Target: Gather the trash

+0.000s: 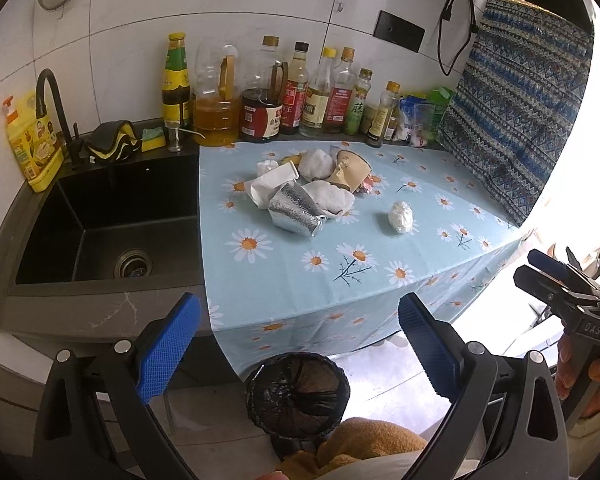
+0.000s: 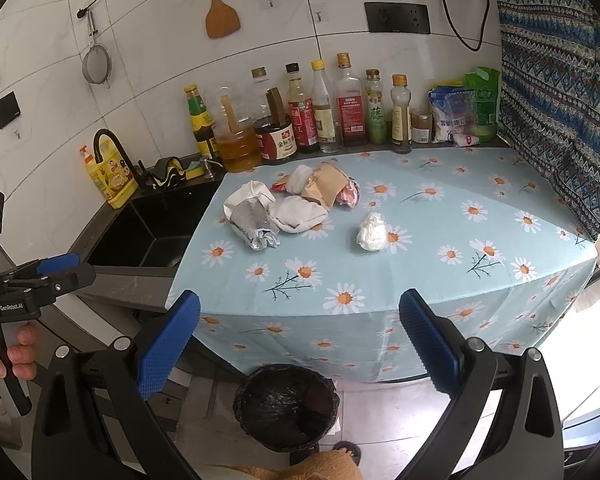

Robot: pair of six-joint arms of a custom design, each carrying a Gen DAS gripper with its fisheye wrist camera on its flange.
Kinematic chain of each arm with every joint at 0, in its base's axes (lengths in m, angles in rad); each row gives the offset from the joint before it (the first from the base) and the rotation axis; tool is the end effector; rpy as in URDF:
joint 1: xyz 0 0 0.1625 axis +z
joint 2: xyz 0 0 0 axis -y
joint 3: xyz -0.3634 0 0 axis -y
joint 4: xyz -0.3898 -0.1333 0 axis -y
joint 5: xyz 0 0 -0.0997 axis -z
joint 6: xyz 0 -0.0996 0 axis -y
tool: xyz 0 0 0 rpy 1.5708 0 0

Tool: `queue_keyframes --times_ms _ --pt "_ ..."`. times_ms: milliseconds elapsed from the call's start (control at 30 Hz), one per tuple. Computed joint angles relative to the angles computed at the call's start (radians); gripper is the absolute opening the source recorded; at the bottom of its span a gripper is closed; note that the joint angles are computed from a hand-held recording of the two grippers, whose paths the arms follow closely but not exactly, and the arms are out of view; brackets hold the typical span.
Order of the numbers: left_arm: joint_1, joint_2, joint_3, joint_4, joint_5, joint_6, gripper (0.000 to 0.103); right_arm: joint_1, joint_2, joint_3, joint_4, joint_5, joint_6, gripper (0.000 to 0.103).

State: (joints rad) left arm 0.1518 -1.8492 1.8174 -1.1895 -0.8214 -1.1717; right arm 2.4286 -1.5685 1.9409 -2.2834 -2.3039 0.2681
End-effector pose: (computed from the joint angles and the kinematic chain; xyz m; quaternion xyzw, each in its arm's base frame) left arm -0.3239 -0.2530 0.4217 0.1762 0.9016 -0.3028 0.2537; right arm 0.4086 -0.2653 0.3476 0.2093 -0.8980 0.3222 0.2144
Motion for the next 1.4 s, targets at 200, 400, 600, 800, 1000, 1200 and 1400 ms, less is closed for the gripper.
queue_keyframes --times_ms 200,400,600,800,1000,1200,1400 --pt "0.001 -0.008 -0.010 0.026 -0.010 0.003 0.096 -0.002 0.014 -0.003 -0.015 0.004 0.000 0.099" --pt "0.021 -0.003 -0.005 0.004 -0.018 0.031 0.096 -0.011 0.023 -0.004 -0.013 0.006 0.008 0.099" --pt "0.041 0.000 0.002 -0.020 -0.009 0.045 0.096 -0.027 0.034 -0.011 -0.017 0.018 -0.003 0.099" --pt "0.085 0.031 0.002 -0.088 0.009 0.082 0.096 -0.055 0.056 -0.029 -0.047 0.019 -0.061 0.099" --pt "0.132 0.077 -0.011 -0.130 0.021 0.102 0.096 -0.117 0.082 -0.064 -0.065 0.066 -0.138 0.099" --pt "0.207 0.143 -0.026 -0.215 0.016 0.150 0.096 -0.173 0.124 -0.105 -0.058 0.107 -0.222 0.099" --pt "0.266 0.210 -0.045 -0.261 0.012 0.175 0.096 -0.243 0.148 -0.136 -0.054 0.166 -0.278 0.099"
